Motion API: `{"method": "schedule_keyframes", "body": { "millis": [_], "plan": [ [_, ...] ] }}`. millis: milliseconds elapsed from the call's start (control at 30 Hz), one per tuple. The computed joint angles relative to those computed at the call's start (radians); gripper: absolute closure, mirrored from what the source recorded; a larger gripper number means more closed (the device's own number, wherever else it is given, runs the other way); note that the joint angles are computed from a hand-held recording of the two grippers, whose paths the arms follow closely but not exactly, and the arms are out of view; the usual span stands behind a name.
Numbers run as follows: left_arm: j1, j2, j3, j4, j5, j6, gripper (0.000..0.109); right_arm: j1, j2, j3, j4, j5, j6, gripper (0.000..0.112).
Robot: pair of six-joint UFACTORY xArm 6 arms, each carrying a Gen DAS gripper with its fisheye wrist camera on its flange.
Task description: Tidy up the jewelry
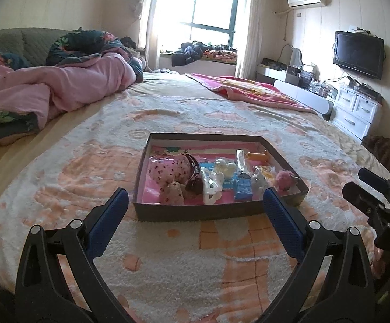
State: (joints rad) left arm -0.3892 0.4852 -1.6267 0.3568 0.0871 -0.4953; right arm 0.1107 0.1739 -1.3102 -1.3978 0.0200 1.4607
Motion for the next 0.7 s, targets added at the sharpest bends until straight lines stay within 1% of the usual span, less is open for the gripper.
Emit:
{"method": "schedule_keyframes", "body": {
  "millis": [67, 167, 300, 367, 400, 433, 467, 533, 567, 633, 700],
  "plan": [
    [0.01, -0.014, 0.02, 0.077, -0.015, -0.074, 0.017, 0.001, -0.005, 0.006, -0.043, 0.006, 0.046, 0.016],
    [0.02, -0.033, 0.05, 0.161, -0.035, -0.153, 0.017, 0.003, -0.015, 0.011, -0.165, 0.019, 0.175, 0.016],
    [0.034, -0.047, 0.065, 0.289, -0.041, -0.27, 0.017, 0.011, -0.03, 0.02, -0.31, 0.052, 0.322, 0.016],
    [0.041, -0.056, 0.076, 0.324, -0.054, -0.309, 0.017, 0.011, -0.037, 0.026, -0.361, 0.054, 0.384, 0.016],
    [0.044, -0.058, 0.076, 0.358, -0.055, -0.343, 0.017, 0.012, -0.037, 0.027, -0.376, 0.056, 0.403, 0.016],
    [0.049, -0.06, 0.073, 0.419, -0.056, -0.4, 0.017, 0.013, -0.04, 0.028, -0.411, 0.062, 0.442, 0.016],
    [0.052, -0.061, 0.071, 0.453, -0.055, -0.432, 0.017, 0.014, -0.043, 0.027, -0.459, 0.067, 0.492, 0.016],
    [0.055, -0.064, 0.069, 0.505, -0.055, -0.481, 0.017, 0.017, -0.048, 0.026, -0.499, 0.079, 0.533, 0.016],
    [0.058, -0.065, 0.067, 0.54, -0.056, -0.514, 0.017, 0.019, -0.053, 0.025, -0.55, 0.087, 0.586, 0.016],
    [0.063, -0.066, 0.065, 0.591, -0.064, -0.563, 0.017, 0.026, -0.062, 0.026, -0.609, 0.108, 0.643, 0.016],
    [0.069, -0.065, 0.056, 0.688, -0.068, -0.655, 0.017, 0.036, -0.072, 0.03, -0.675, 0.132, 0.702, 0.016]
  ]
}}
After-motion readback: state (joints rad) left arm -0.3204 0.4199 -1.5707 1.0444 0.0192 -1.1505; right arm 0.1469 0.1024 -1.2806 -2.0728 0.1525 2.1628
